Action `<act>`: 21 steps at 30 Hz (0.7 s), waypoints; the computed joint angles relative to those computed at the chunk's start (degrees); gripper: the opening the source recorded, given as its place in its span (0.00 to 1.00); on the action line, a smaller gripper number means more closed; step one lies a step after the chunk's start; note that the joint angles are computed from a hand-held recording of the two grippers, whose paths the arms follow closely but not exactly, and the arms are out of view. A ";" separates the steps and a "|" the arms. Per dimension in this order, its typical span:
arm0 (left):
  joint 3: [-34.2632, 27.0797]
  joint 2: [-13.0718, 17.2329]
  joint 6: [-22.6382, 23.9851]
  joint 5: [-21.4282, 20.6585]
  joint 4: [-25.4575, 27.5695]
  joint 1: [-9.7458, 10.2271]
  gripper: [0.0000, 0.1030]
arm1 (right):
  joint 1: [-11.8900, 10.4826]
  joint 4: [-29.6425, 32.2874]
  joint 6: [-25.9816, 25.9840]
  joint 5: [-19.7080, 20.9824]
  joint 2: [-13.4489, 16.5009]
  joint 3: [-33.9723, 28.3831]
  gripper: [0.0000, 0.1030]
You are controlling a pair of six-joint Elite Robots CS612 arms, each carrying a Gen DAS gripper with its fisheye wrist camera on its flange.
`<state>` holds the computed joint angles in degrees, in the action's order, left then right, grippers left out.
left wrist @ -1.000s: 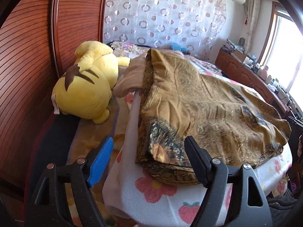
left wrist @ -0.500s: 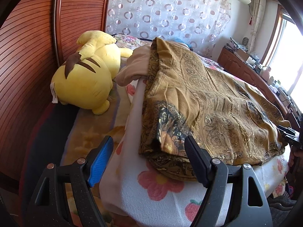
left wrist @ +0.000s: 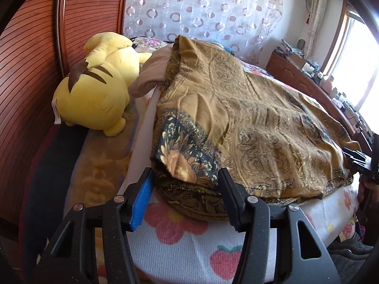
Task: Fold small clothes
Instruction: 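Move the left tool to the shirt edge and close on it, then lift and fold the held edge over the shirt, open the left tool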
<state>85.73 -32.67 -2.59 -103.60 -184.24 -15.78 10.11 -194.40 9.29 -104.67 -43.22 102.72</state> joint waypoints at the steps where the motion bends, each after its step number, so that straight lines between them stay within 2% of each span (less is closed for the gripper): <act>1: 0.00 0.03 -0.13 0.19 0.10 -0.01 0.55 | 0.01 -0.12 0.09 0.05 -0.01 0.07 0.50; 11: 1.35 0.03 -0.55 2.23 -3.13 -0.53 0.53 | -0.30 -0.90 -0.07 0.44 -0.41 1.05 0.50; 14: 0.66 0.55 -2.57 -0.61 -3.63 -0.24 0.42 | -0.34 -0.96 -0.09 0.53 -0.42 1.10 0.50; 15: 0.49 0.63 -2.87 -0.59 -3.62 -0.33 0.35 | -0.34 -0.97 -0.04 0.57 -0.41 1.09 0.50; 21: -0.67 1.12 -4.46 -3.29 -3.95 -0.13 0.09 | -0.36 -1.03 -0.01 0.66 -0.40 1.10 0.50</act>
<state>85.06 -31.55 -7.04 -106.89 -188.19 -15.91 9.74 -195.43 9.28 -104.01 -43.62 103.83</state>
